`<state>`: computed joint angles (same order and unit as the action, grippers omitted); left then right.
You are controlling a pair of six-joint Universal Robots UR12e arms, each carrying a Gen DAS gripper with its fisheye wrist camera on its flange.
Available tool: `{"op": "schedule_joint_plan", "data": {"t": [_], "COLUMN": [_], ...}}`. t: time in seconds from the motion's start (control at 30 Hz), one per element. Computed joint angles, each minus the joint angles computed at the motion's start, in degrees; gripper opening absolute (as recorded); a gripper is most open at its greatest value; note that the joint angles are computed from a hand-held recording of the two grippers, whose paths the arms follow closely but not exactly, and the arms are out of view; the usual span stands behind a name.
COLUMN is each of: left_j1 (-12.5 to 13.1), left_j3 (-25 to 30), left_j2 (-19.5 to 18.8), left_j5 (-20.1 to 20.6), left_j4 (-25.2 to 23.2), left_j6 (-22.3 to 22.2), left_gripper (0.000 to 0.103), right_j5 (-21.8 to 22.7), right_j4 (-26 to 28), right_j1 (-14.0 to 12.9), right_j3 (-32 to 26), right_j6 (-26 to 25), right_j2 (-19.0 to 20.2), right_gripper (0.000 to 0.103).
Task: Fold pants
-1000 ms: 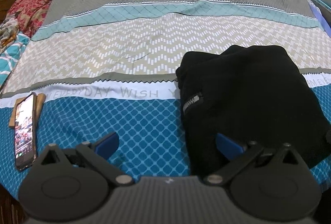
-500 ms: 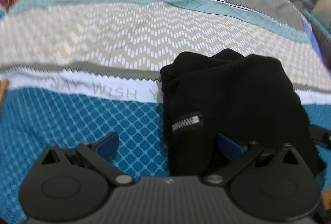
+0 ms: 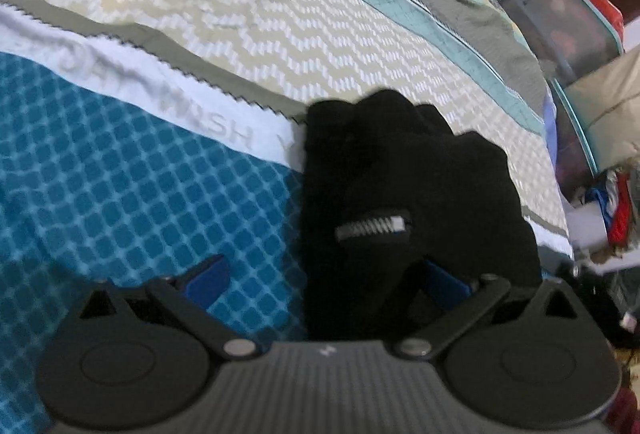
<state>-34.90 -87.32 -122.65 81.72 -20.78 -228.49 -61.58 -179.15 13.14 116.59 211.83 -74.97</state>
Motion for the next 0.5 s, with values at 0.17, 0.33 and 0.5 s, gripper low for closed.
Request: {"op": "schedule_joint_plan", "data": {"t": [0.17,0.33,0.5], "left_j1": [0.3,0.1,-0.9], "left_j3": [1.3,3.2,5.6], "left_j2": [-2.0,-3.9,-4.0], "left_j5": [-5.8,-6.1,-2.5], "left_j4": [3.9,6.1,3.5], "left_j6": [-2.7,-5.9,-1.3], "left_gripper": [0.103,0.101,0.057], "right_j5": [5.6,7.5,11.8], "right_j4": [-2.7,-1.7,-1.2], "right_j1": [-0.7,-0.4,-0.9], "right_j3": [-0.8,-0.7,-1.3], "right_j6": [4.0,0.5,-1.7], "right_j2": [1.8,1.5,1.1], "right_gripper": [0.103,0.103,0.054]}}
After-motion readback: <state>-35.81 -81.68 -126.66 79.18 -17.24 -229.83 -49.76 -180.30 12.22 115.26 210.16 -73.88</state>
